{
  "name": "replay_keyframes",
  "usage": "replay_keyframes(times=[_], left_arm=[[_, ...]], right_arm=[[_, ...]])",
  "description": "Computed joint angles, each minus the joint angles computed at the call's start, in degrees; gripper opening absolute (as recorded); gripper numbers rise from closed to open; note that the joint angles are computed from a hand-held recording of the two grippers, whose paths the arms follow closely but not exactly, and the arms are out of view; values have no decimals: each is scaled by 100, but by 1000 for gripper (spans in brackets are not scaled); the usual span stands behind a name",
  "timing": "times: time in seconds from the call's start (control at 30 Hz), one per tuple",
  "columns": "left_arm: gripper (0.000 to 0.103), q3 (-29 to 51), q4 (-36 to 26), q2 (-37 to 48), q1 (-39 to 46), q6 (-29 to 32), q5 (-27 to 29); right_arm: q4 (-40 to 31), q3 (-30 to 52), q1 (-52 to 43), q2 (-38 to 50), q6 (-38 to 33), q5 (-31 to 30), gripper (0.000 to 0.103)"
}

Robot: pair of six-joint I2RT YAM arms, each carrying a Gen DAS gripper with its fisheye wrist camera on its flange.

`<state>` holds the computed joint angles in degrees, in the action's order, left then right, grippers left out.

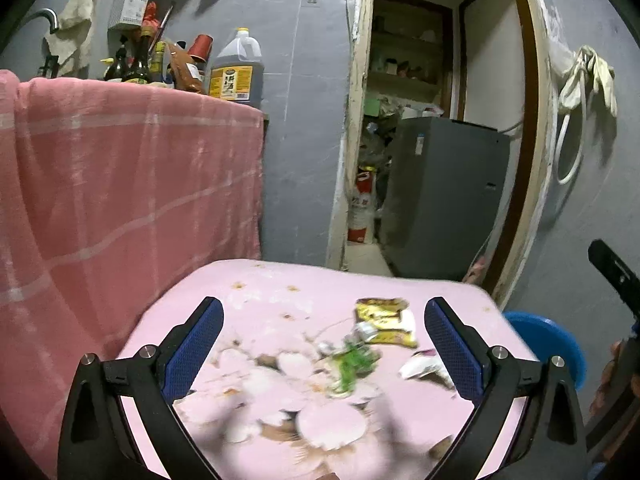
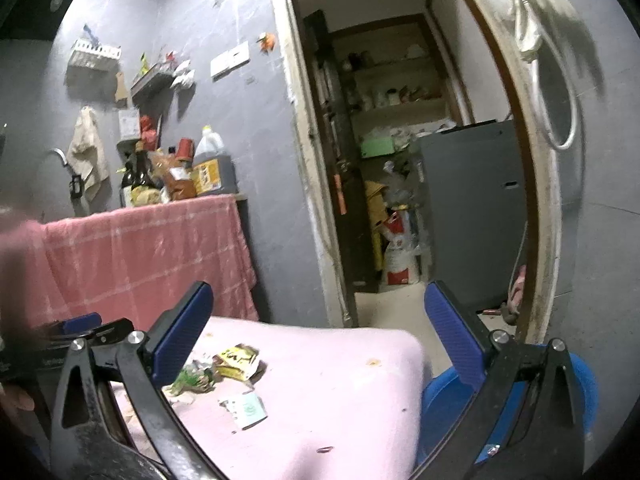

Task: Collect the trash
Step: 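Move both open tools back over the remaining trash on the table, then grasp the green crumpled wrapper with the left tool while the right tool grasps the white carton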

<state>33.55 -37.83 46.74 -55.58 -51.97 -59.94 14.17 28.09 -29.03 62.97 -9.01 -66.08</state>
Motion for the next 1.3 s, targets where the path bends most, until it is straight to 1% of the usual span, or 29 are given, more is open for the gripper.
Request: replay_keyframes(times=[0.1, 0.2, 0.27, 0.4, 0.47, 0.53, 0.67, 0.77, 0.83, 0.87, 0.9, 0.93, 1.0, 1.07, 1.13, 1.23, 1.3], left_arm=[[99, -153, -136, -83, 30, -86, 72], [99, -315, -218, -156, 106, -131, 280], [99, -419, -163, -216, 210, -34, 472], [99, -475, 13, -155, 653, 353, 1096], [99, -503, 163, -79, 984, 560, 1560], [99, -540, 303, -67, 1259, 705, 1907], [98, -601, 420, -54, 1613, 746, 2361], [98, -680, 578, -115, 1942, 923, 2770], [97, -721, 719, -118, 2156, 1072, 3028], [93, -728, 762, -117, 2228, 1122, 3134], [88, -731, 805, -100, 2297, 1166, 3235], [86, -730, 854, -75, 2387, 1229, 3380], [75, -745, 962, -31, 2571, 1347, 3673], [69, -769, 1089, 20, 2784, 1476, 4004], [66, -767, 1179, 79, 2931, 1567, 4238], [62, -755, 1254, 74, 3041, 1701, 4449], [56, -728, 1282, 120, 3097, 1781, 4593]], right_arm=[[-469, 31, 271, -84, -425, 229, 103], [-987, 117, 575, -83, -882, 585, 103], [-1236, 184, 752, -20, -1076, 781, 103], [-1809, 411, 1223, 280, -1493, 1432, 103], [-2125, 578, 1398, 544, -1728, 1666, 103], [-2278, 658, 1504, 722, -1864, 1791, 103], [-2545, 789, 1647, 979, -2072, 1919, 103], [-2722, 855, 1798, 1061, -2163, 2031, 102], [-2825, 889, 1963, 1121, -2241, 2162, 99], [-2890, 907, 2045, 1157, -2294, 2229, 97], [-2964, 935, 2110, 1191, -2343, 2281, 92], [-3025, 957, 2192, 1239, -2388, 2350, 88], [-3247, 1060, 2358, 1369, -2516, 2479, 84], [-3549, 1246, 2478, 1601, -2653, 2546, 80], [-3652, 1322, 2552, 1704, -2669, 2614, 73], [-3766, 1449, 2609, 1881, -2654, 2708, 67], [-3815, 1500, 2661, 1952, -2647, 2750, 62]])
